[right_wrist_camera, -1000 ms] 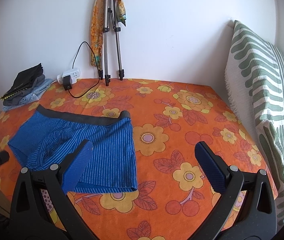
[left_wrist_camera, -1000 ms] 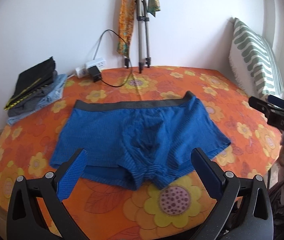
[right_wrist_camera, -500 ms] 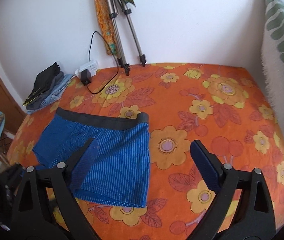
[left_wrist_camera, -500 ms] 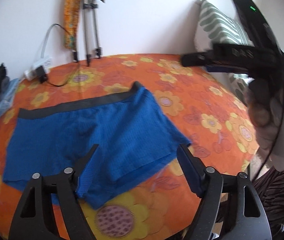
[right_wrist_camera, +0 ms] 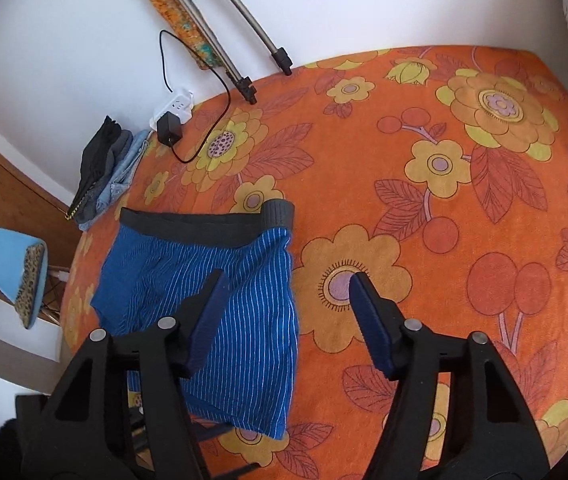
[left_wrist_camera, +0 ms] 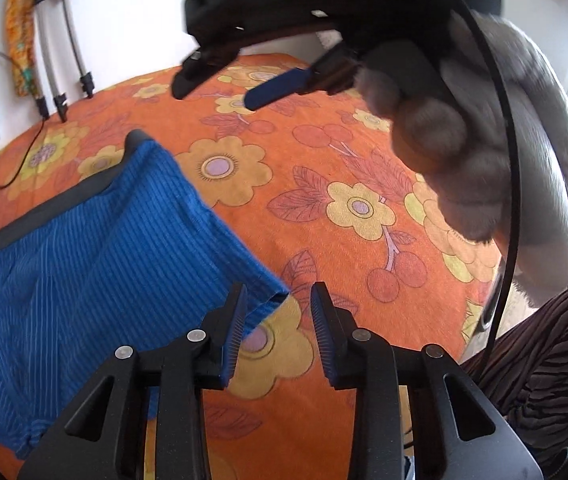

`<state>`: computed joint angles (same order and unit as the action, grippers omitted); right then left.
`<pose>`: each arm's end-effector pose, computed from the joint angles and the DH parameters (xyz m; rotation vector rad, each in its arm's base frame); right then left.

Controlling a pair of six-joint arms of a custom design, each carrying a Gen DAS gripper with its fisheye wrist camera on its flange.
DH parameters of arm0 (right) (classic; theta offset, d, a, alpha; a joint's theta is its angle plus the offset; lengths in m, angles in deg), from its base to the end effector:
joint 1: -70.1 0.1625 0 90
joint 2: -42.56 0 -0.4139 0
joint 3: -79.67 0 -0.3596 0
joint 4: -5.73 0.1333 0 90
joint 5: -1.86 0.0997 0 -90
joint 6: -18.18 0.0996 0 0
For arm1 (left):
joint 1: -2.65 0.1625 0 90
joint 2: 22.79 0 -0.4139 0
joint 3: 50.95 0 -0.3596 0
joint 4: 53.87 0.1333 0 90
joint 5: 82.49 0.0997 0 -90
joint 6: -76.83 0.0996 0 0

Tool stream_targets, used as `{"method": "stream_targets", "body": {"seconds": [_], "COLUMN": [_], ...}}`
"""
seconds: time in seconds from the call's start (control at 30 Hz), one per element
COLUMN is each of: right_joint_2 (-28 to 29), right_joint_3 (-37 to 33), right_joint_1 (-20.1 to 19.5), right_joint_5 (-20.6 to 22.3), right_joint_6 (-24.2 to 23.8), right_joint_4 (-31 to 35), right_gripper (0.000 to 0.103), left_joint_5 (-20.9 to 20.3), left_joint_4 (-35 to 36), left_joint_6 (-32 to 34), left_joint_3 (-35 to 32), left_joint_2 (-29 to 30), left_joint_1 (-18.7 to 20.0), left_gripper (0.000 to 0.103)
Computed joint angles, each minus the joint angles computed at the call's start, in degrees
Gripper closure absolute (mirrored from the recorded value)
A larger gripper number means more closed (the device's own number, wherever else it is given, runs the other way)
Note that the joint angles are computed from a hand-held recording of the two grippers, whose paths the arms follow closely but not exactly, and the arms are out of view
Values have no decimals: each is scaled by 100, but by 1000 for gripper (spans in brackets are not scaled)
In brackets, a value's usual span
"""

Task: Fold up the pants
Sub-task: 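Grasp the briefs' waistband with the right gripper while the left gripper pinches the leg hem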

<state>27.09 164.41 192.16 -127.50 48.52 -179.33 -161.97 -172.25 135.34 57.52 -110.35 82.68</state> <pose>0.4042 -0.5132 -0.0894 -0.1742 -2.6080 0.9928 0.0687 -0.4843 0.3636 1.6286 2.4240 -0.0633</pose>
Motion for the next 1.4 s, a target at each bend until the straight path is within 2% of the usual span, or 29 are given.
{"method": "stream_targets", "body": {"seconds": [0.17,0.33,0.37,0.4,0.47,0.5,0.63,0.77,1.13,1.17,1.3,1.37,1.4], "right_joint_2": [-95,-99,-90,-74,-46,-23,69,152,354,366,414,448,457], "right_joint_3": [191,224,211,183,137,98,-72,-210,-648,-679,-778,-838,-861], "right_joint_1": [-222,-425,-457,-489,-547,-578,-659,-754,-894,-903,-960,-953,-938], "right_joint_5": [374,703,767,828,942,1016,1116,1220,1400,1437,1667,1689,1661], "right_joint_6": [-31,-65,-81,-95,-112,-122,-201,-235,-478,-497,-487,-457,-432], "right_joint_4": [-314,-388,-382,-363,-332,-311,-153,-20,283,313,406,430,432], "right_gripper": [37,38,38,38,38,38,38,38,45,47,69,84,85], "left_joint_5": [312,510,533,559,574,563,398,123,-207,-234,-322,-382,-409], "left_joint_4": [-526,-745,-811,-883,-986,-993,-856,-599,-111,-80,70,139,171], "left_joint_6": [254,333,360,384,427,437,304,44,-223,-201,-179,-189,-194], "left_joint_3": [371,526,553,576,602,587,419,127,-235,-240,-327,-371,-406], "left_joint_2": [-21,10,15,29,53,73,148,188,225,198,150,96,85], "left_joint_1": [-154,-186,-186,-185,-176,-158,-70,14,57,61,76,92,99], "left_gripper": [72,73,75,82,88,92,98,98,99,99,99,99,99]}}
